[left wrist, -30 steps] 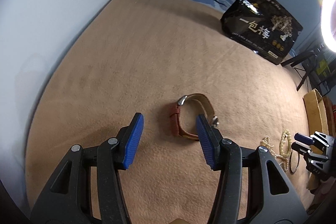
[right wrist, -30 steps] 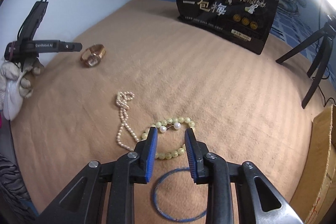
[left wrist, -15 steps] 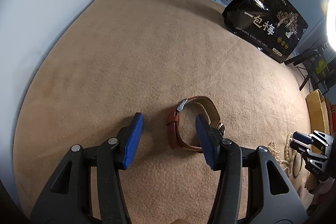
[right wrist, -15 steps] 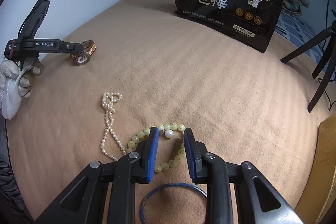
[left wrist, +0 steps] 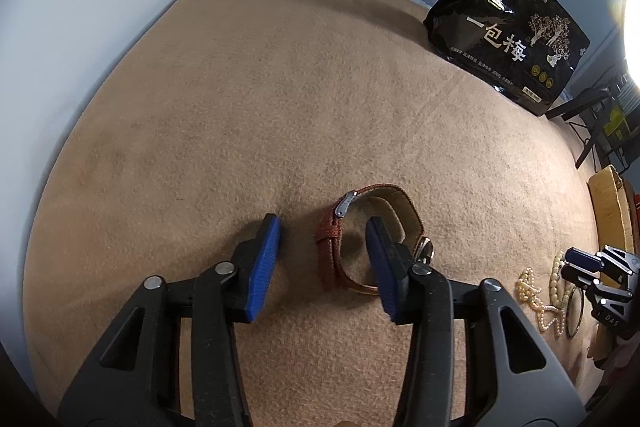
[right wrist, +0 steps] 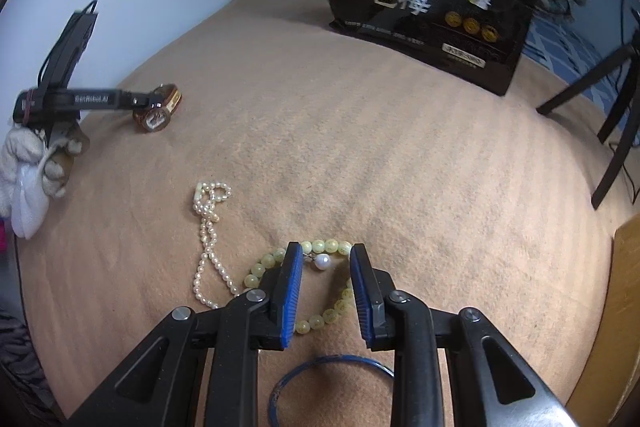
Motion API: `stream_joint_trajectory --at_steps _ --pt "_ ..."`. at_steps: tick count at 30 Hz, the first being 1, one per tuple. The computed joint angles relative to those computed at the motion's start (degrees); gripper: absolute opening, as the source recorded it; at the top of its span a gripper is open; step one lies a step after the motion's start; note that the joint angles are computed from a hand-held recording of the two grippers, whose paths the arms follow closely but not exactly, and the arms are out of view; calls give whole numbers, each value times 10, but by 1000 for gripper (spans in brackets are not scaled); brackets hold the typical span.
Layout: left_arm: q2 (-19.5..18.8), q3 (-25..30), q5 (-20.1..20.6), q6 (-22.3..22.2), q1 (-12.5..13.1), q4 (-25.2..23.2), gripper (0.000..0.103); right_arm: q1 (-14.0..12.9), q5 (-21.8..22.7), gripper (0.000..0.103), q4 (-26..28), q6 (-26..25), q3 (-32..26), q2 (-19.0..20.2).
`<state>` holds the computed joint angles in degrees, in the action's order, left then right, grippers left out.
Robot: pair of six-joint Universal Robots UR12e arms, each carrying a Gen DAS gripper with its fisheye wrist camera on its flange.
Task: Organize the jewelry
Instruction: 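Close the left tool on the watch strap while the right tool grips the green bracelet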
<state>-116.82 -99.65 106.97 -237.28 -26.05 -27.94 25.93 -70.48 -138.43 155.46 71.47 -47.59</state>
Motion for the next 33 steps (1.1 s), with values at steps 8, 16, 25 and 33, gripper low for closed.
stream_joint_trajectory --at_steps 8,16,25,33 --pt "0 0 2 3 0 -4 40 -3 -18 25 23 13 -5 3" --pt "-4 6 5 7 0 -10 40 4 -40 18 13 2 -5 4" --pt "-7 12 25 9 -3 -29 17 7 -65 5 -1 11 -7 6" --pt "-9 17 33 -1 -5 -35 9 9 -75 5 -33 15 5 -1"
